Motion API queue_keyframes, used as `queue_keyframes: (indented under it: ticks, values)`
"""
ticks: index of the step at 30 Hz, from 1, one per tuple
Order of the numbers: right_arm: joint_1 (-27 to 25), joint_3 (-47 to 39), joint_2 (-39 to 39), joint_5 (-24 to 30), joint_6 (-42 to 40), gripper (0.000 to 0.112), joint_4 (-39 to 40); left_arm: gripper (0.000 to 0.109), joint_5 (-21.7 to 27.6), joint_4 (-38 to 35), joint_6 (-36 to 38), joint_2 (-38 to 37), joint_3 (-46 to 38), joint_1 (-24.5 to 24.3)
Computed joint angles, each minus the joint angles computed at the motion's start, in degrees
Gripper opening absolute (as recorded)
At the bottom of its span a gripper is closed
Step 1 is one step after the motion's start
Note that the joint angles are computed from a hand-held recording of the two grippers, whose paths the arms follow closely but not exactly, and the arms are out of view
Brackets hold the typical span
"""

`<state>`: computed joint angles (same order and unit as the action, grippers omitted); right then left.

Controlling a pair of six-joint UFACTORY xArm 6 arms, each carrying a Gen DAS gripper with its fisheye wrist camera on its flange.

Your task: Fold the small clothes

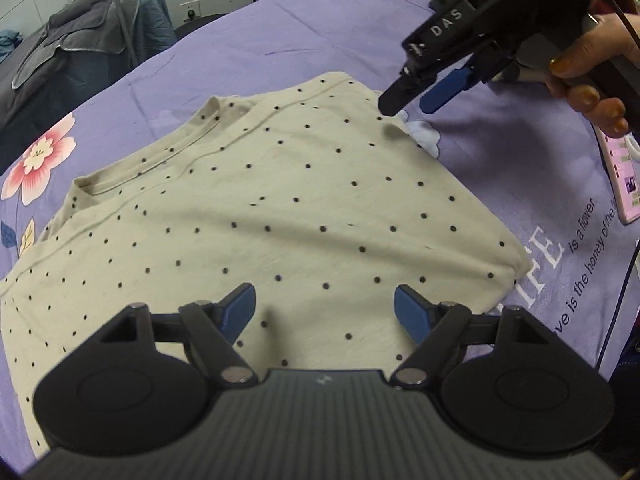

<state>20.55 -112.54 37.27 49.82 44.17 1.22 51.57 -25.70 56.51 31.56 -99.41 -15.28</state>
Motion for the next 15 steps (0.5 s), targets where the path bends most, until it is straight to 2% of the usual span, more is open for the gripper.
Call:
queue_keyframes:
  ticks: [6, 13, 15]
  values:
    - [-1.0, 0.5, 0.5, -1.2, -1.7, 0.093, 2.2, 0.077, -1.7, 1.6, 1.4, -2.7, 4.5, -1.4]
    - [-2.8, -3.5, 4.8, -2.7, -1.5, 0.094, 8.9, 0.077, -2.6, 3.2, 0.6, -4.8, 7.9, -2.0]
    - [-3.1, -5.2, 6.4, -2.5, -1.1, 0.094, 10.7, 0.077, -4.3, 3.9, 1.1, -5.8, 9.7, -2.3]
